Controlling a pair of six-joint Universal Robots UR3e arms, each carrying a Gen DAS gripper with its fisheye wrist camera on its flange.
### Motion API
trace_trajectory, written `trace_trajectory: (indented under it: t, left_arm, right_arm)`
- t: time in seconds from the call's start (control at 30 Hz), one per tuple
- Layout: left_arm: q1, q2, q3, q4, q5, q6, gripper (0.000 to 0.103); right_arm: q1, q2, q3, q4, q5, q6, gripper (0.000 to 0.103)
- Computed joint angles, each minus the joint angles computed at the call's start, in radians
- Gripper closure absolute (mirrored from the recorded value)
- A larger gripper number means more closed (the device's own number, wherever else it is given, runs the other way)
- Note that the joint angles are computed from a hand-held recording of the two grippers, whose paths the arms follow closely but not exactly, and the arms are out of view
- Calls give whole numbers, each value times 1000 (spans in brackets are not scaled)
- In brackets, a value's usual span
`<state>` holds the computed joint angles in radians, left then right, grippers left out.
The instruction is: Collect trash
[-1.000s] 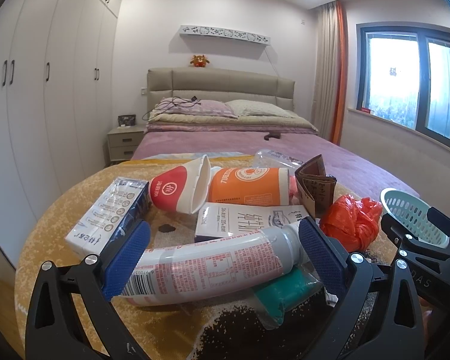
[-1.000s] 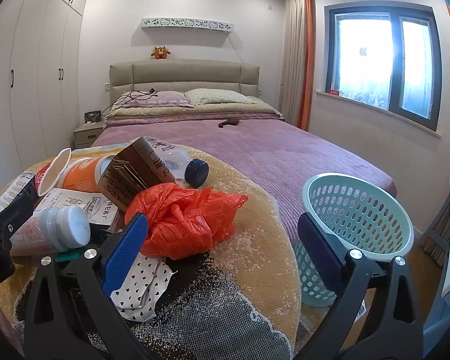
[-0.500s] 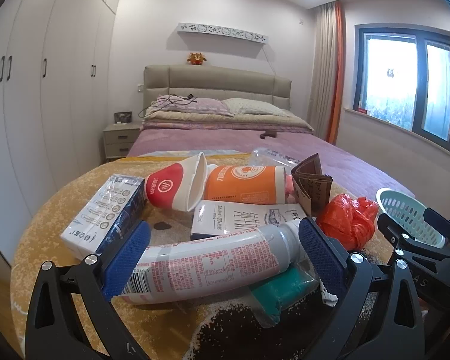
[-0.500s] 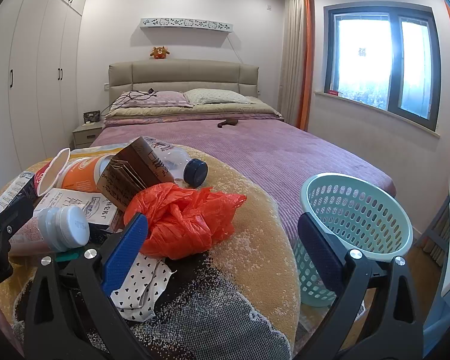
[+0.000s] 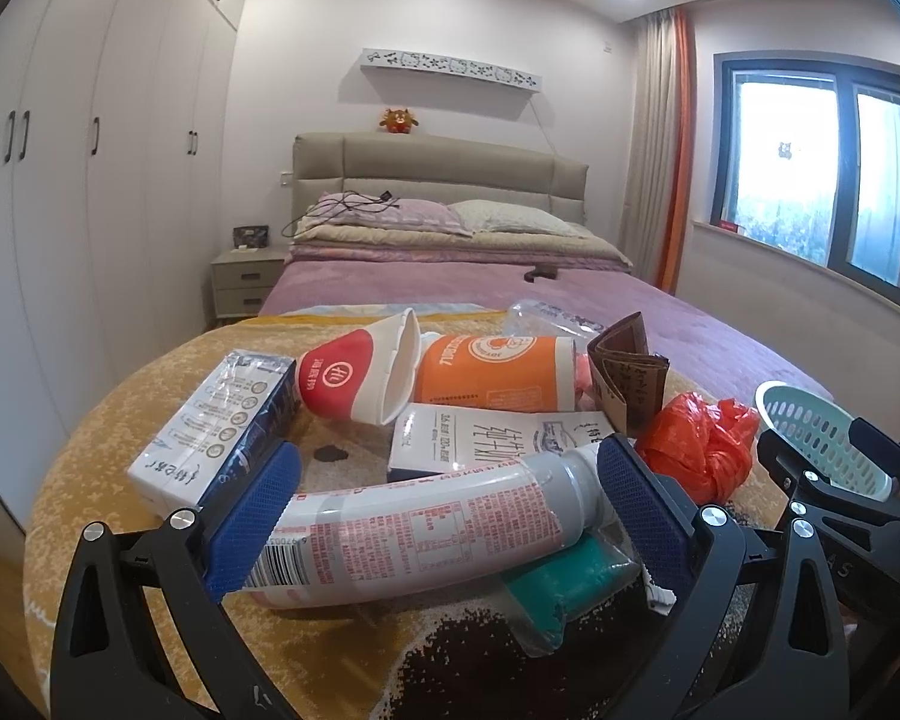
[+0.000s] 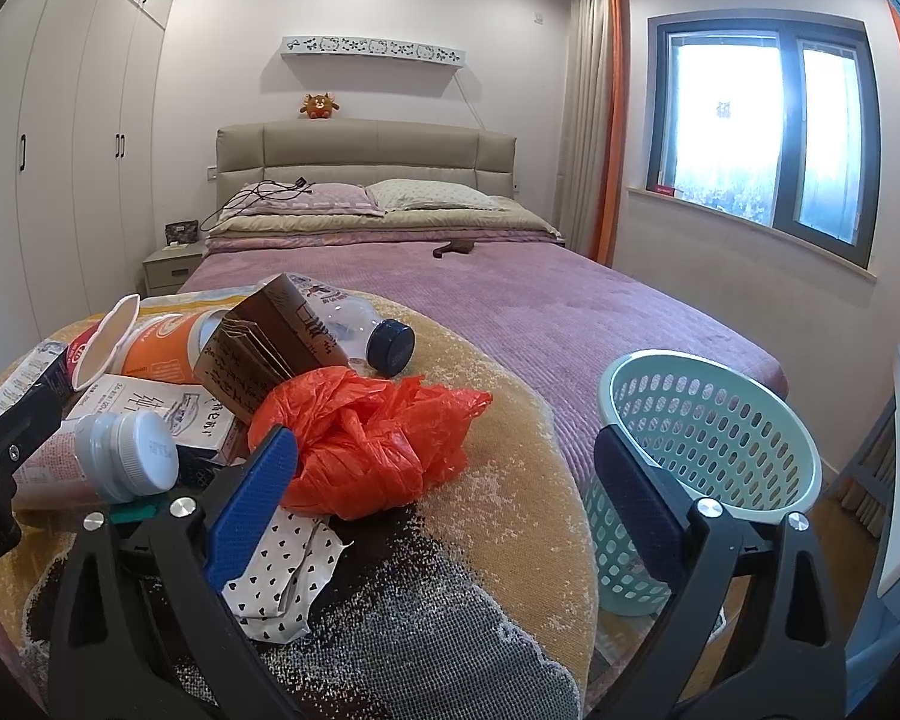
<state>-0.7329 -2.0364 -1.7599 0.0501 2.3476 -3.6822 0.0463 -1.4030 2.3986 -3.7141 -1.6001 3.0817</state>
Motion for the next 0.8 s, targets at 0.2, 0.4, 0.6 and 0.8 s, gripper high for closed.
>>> trace_trajectory:
  t: [0.2, 0.4, 0.6, 0.8]
  left_arm:
    - [-21, 92, -90, -36, 31, -30, 7]
    - [76, 377, -296, -143, -13, -72, 7]
    - [445, 636, -365, -388, -430, 44, 8]
    - [637, 586, -332, -498, -662, 127, 12]
  right_arm:
    - [-46, -53, 32, 30, 69, -6, 33]
    - [-120, -169, 23, 207, 200, -23, 57]
    - [-144, -228, -36, 347, 266, -34, 64]
    - [-208, -228, -122, 499, 347, -44, 64]
